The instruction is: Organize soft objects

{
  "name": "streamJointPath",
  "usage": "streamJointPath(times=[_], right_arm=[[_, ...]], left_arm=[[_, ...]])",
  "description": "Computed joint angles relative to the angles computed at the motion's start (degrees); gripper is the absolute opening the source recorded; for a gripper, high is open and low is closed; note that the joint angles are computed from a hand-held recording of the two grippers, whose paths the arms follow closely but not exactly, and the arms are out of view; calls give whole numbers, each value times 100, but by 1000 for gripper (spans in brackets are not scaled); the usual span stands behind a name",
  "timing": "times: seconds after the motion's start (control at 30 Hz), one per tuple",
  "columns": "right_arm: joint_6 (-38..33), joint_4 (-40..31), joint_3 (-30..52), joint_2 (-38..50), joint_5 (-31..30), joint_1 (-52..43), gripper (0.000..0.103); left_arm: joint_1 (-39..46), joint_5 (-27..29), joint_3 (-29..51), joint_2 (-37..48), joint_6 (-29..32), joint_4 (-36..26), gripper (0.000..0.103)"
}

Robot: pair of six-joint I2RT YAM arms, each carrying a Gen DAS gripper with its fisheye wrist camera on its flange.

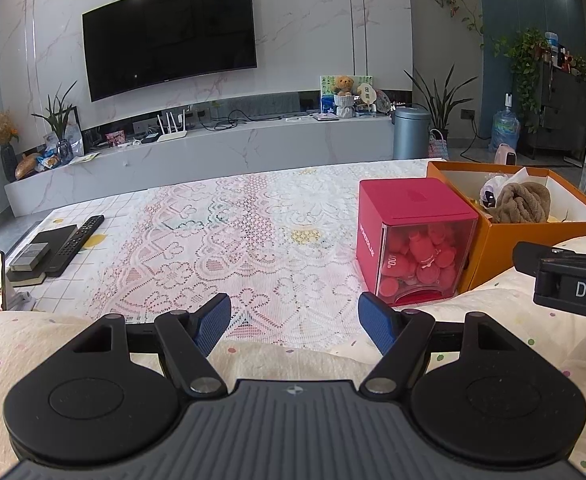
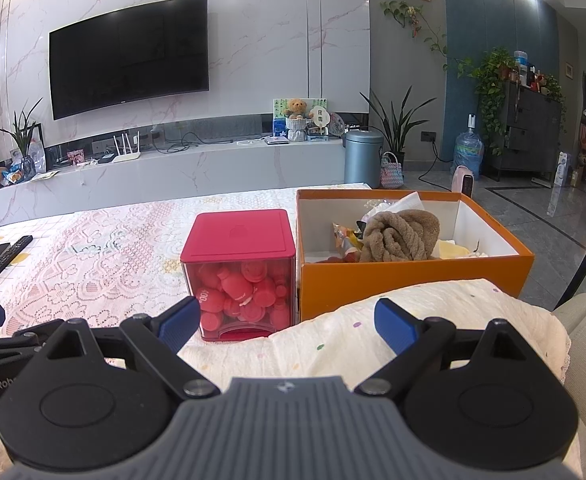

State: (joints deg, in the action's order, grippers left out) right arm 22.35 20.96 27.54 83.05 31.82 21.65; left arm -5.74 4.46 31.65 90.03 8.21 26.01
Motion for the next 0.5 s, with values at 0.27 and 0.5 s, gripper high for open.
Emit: streamJointPath(times=[0.27, 0.5], right_arm=[[1, -5, 2, 1, 2, 0, 92], [-3, -6, 1, -2, 0, -1, 92]], left_arm=[[-21, -13, -2, -18, -23, -10, 85], [-20, -9, -8, -24, -26, -7, 85]])
